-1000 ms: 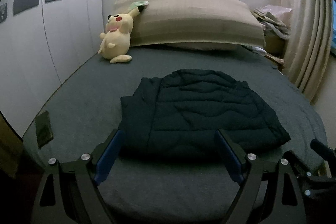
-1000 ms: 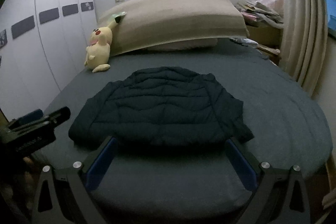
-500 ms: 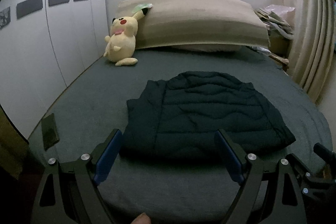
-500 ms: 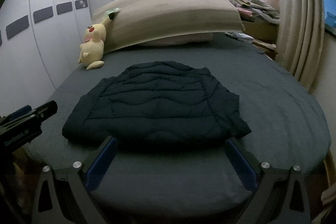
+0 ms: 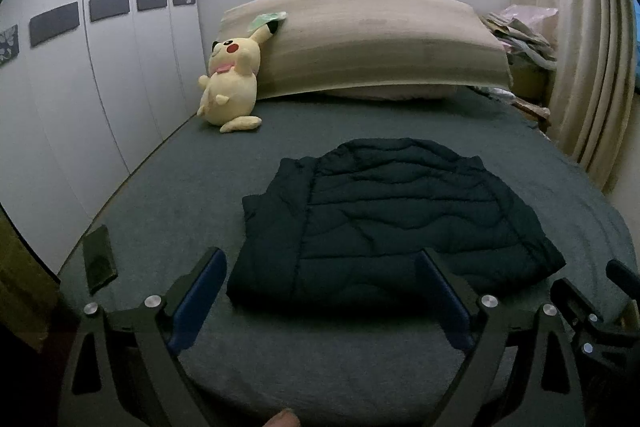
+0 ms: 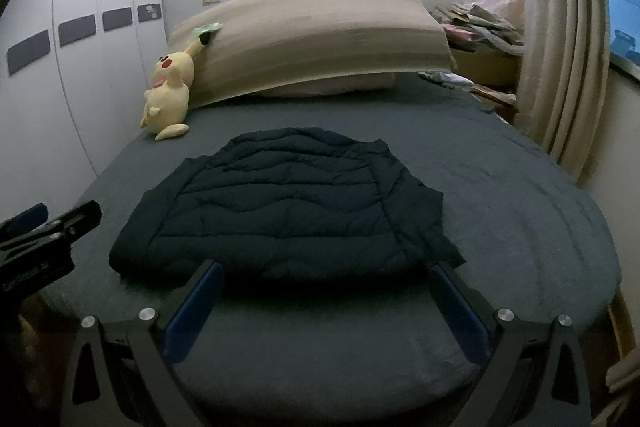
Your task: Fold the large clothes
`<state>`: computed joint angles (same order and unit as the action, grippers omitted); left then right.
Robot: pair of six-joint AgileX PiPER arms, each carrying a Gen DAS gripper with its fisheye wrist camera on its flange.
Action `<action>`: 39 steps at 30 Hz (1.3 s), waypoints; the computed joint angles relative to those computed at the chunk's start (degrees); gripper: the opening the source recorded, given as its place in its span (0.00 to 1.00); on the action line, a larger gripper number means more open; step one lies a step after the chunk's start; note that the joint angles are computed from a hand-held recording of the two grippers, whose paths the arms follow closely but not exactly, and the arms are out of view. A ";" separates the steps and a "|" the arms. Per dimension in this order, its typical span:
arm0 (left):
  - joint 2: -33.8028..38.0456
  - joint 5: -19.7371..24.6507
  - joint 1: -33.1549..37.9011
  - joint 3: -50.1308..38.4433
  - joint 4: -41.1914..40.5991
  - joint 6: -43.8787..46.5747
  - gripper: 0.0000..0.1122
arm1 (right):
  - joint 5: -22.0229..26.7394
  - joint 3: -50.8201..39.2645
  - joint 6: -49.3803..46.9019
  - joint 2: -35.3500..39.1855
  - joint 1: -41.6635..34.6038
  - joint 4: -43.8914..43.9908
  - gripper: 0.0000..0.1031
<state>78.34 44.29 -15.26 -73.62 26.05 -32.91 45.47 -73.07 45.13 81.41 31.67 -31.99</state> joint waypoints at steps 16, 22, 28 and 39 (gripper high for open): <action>0.71 0.40 1.60 -0.89 -2.55 2.65 0.85 | 1.06 -0.95 0.57 0.23 0.78 -1.26 1.00; 1.56 1.86 0.65 -1.70 -0.66 1.41 0.85 | 0.81 -1.26 -0.65 0.41 -0.09 -0.23 1.00; 1.24 1.87 0.23 -1.54 -0.02 0.60 0.86 | 1.05 -1.90 -0.79 0.75 -0.20 -0.15 1.00; 0.01 0.21 0.73 -0.38 -1.04 0.96 0.91 | 1.76 -2.18 0.15 0.77 0.70 -1.62 1.00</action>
<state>78.35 44.50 -14.53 -74.00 25.01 -31.95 47.23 -75.25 45.28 82.18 32.37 -33.62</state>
